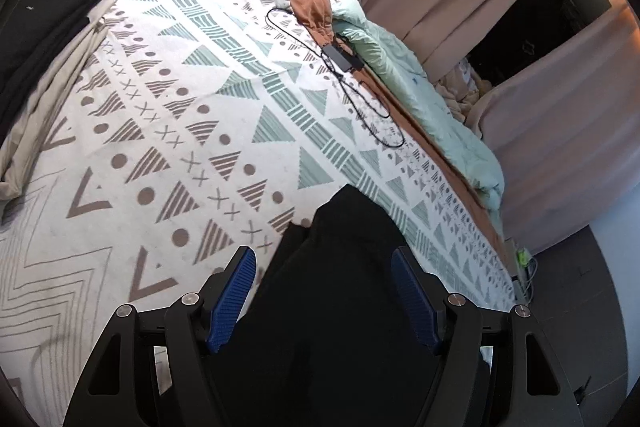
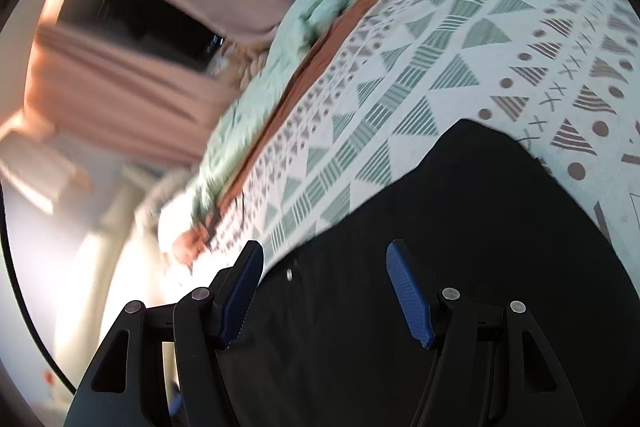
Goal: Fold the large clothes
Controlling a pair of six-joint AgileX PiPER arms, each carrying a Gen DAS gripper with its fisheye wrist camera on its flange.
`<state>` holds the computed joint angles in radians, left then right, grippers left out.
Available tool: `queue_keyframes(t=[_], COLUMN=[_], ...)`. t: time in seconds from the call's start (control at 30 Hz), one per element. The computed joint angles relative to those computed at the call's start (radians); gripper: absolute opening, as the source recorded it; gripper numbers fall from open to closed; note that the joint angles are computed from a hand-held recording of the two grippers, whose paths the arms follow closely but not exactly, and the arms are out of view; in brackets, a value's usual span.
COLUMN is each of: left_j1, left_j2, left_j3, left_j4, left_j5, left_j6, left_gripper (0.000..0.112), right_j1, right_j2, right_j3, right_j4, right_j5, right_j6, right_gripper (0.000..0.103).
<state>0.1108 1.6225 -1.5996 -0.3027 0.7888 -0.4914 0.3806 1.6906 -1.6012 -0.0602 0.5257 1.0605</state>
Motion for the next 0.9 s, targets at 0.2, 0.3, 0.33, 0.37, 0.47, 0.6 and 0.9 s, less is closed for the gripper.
queue_keyframes(t=[0.2,0.3,0.33,0.37,0.47,0.6,0.9], left_j1=[0.004,0.016,0.018,0.020,0.049,0.090,0.175], left_j2=[-0.057,-0.092,-0.108,-0.129,-0.186,-0.247,-0.355], left_j3=[0.118,0.164,0.181,0.204,0.276,0.362,0.478], left_j4=[0.029,0.000,-0.004,-0.008,-0.071,-0.112,-0.238], left_j5=[0.006,0.019,0.022,0.019,0.029,0.049,0.121], left_j6=[0.036,0.085,0.096,0.111,0.186,0.244,0.359], left_gripper=[0.071,0.071,0.071,0.071,0.071,0.071,0.071], right_j1=[0.102,0.145,0.162,0.177,0.205,0.278,0.446], right_j2=[0.055,0.063,0.058,0.057,0.031,0.000,0.019], right_j3=[-0.113,-0.145,-0.144,-0.148,-0.110,-0.033,-0.035], right_j4=[-0.035,-0.064,-0.087,-0.107,-0.112,-0.176,-0.263], right_j5=[0.159,0.224,0.239,0.256,0.265,0.283,0.366], right_j6=[-0.067,-0.072,-0.064,-0.053,-0.048,0.015,0.085], right_gripper=[0.065,0.065,0.065,0.065,0.065,0.065,0.065])
